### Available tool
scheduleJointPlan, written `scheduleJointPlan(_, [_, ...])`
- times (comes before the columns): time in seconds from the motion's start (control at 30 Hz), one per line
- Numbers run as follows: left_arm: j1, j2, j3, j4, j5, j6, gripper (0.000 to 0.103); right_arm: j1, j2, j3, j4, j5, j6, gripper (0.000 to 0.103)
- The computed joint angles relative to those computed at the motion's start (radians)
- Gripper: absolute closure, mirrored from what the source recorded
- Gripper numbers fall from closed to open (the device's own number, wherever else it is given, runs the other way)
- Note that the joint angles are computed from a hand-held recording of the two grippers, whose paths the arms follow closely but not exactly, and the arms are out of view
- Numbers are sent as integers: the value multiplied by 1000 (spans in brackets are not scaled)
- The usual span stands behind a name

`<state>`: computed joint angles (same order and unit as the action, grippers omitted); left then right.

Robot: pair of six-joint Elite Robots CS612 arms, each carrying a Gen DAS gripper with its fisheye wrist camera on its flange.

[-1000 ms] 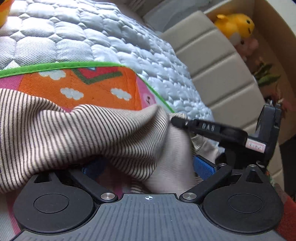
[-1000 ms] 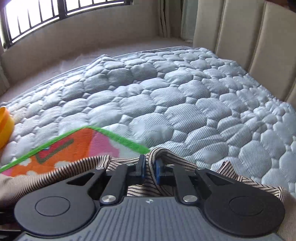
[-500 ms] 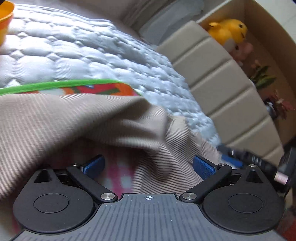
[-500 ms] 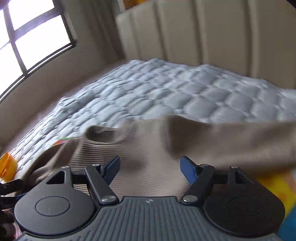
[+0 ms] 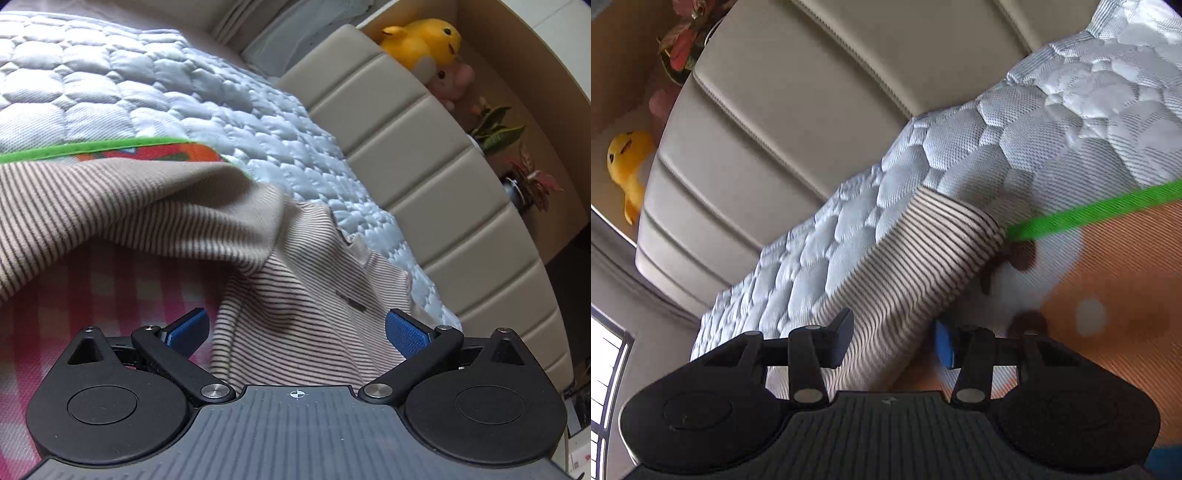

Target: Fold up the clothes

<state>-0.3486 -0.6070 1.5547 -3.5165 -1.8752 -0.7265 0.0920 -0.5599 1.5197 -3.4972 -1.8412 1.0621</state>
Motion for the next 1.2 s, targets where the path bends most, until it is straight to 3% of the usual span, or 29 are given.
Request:
scheduleJointPlan(0.1, [2,4,-5,21,11,-9,0,16,2,-53,77,-51,-170,91])
scheduleJointPlan(0.17, [0,3,-4,22,17,0,0,32,2,-81,81,-83,-304,91])
scheduleJointPlan(0.27, [-1,2,-2,19,28,-6,0,61,-7,-112,19,-57,-485,92])
scheduleJointPlan(0.37, [1,-2,3,6,43,-41,0,96,-10,-164,10,3,-645,92])
scheduleJointPlan(0.47, [4,-10,15,-17,67,-83,0,135,4,-239,29,81,-751,92])
scheduleJointPlan(0.63, [11,-28,38,-37,137,-151,0,190,49,-372,138,190,-858,92])
scheduleJointPlan(0.8, [28,-29,41,-38,157,-249,0,245,111,-485,290,199,-906,92])
scheduleJointPlan(0.9, [36,-25,37,-44,147,-276,0,263,139,-527,388,205,-923,85])
scheduleJointPlan(0.97, [39,-22,33,-39,136,-276,0,265,135,-508,411,258,-915,74])
scheduleJointPlan(1.1, [42,-17,26,-29,120,-273,0,256,87,-391,324,341,-922,51])
scheduleJointPlan(1.2, [42,-17,26,-28,115,-272,0,251,55,-311,209,264,-937,48])
